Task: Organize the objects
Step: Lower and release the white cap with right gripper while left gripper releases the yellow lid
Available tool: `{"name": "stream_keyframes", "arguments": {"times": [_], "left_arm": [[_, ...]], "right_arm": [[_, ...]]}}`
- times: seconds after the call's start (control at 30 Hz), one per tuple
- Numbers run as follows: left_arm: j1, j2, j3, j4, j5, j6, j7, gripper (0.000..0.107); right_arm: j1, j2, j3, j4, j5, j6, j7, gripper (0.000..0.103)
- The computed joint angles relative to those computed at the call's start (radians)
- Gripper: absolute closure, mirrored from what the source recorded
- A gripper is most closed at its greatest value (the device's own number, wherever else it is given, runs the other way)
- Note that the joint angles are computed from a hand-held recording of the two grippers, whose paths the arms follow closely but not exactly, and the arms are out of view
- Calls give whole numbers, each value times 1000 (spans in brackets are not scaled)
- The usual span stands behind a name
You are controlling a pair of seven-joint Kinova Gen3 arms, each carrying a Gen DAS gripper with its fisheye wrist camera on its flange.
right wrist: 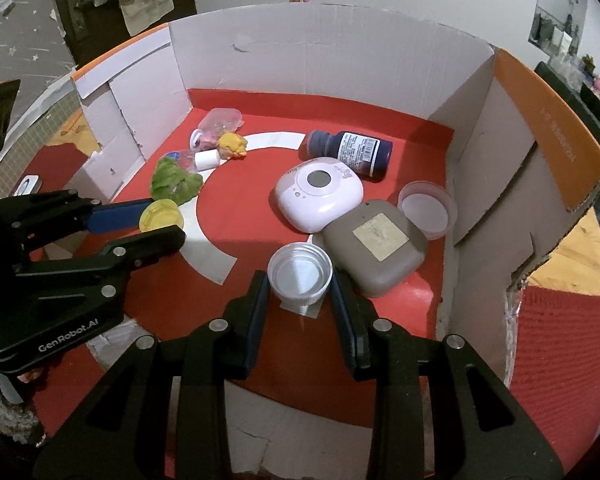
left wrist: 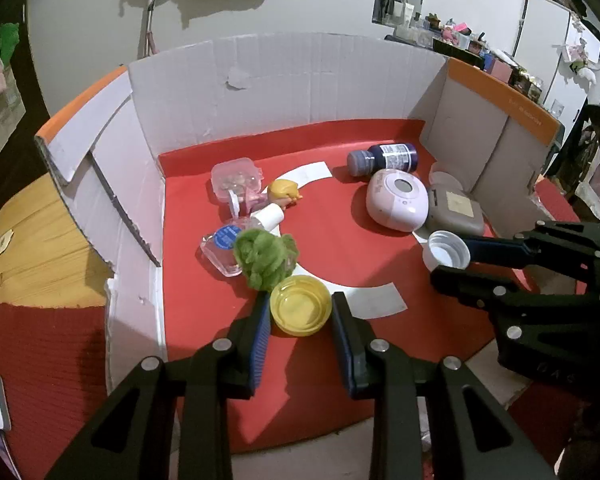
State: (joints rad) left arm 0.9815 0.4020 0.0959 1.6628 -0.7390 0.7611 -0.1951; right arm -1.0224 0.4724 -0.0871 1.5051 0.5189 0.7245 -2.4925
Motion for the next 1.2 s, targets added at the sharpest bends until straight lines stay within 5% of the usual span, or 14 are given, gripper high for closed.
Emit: {"name": "stream_keyframes", "arguments": {"times": [0.57,0.7,1.2], "left_arm": [[0,3,0,-6,4,3,-4,74],[12,1,-4,0,-10,9,14,55],[85,-29,24,20,-145,116,159,37]], "right_arm": [[4,-12,2,20,2,-28,-17,72],[1,-19,4,33,11,-36,-22,72],[-5,-46,-5,72,35,-43,-52,65]]}}
